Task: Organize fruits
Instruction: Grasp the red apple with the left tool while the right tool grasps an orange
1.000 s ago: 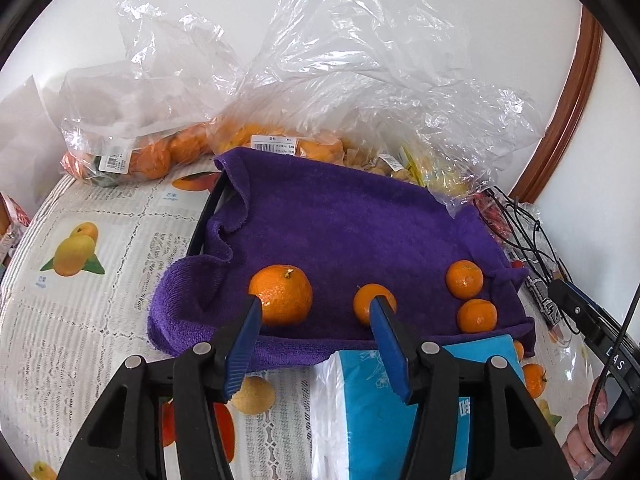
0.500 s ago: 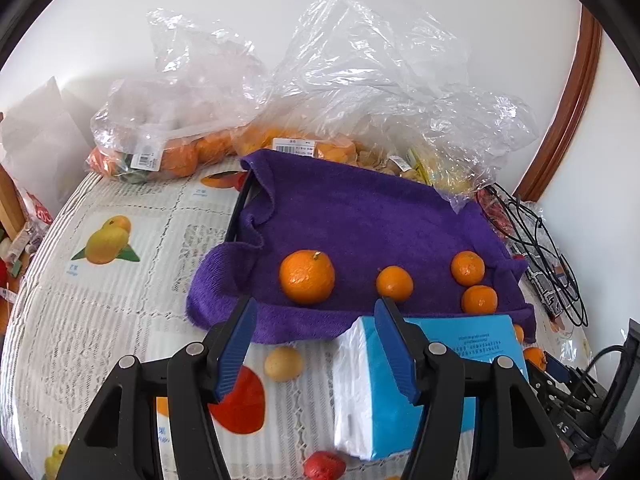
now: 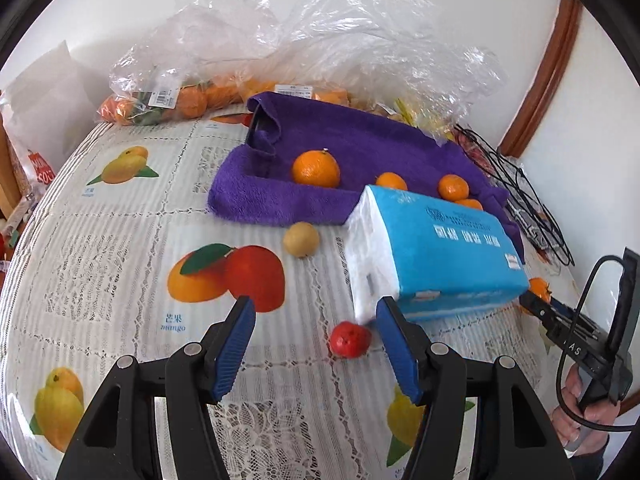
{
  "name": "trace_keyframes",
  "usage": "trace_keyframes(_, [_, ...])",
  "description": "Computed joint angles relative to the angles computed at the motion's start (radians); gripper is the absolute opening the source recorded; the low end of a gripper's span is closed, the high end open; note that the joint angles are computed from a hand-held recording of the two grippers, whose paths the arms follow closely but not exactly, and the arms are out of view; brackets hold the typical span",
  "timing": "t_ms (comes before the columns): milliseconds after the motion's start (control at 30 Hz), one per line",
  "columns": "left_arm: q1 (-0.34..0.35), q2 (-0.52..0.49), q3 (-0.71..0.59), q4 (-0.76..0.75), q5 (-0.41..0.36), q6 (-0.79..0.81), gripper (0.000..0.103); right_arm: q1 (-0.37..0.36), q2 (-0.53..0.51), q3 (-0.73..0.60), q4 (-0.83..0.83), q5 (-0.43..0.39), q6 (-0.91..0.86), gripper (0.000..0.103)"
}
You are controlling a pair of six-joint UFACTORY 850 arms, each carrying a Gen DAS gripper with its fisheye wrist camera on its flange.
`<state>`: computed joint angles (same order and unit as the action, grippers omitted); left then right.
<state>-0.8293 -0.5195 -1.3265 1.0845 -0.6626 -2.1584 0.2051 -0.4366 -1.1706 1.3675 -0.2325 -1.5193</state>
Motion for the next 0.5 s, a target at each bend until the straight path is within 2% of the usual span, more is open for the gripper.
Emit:
trace_keyframes(167, [-0.002,-0.034,-0.028,-0.019,0.042,0.047,0.060,-0.001,0.034,0.041,-0.052,0.008,0.024,0.044])
trace_keyframes(267, [-0.005,-0.050,-0.042,-0.032,0.033,0.069,0.046,0.001,0.055,0.067,-0.040,0.022,-0.004,0.044])
trace_keyframes(433, [-0.005,-0.059,-0.041,-0.013,0.053,0.069,0.042,0.005,0.075,0.099,0.018,0.045,-0.069,0.044])
trace_keyframes(500, [-0.009,-0.068,-0.052,-0.009,0.041,0.088,0.033,0.003,0.073,0.100,-0.002,0.031,-0.047,0.044])
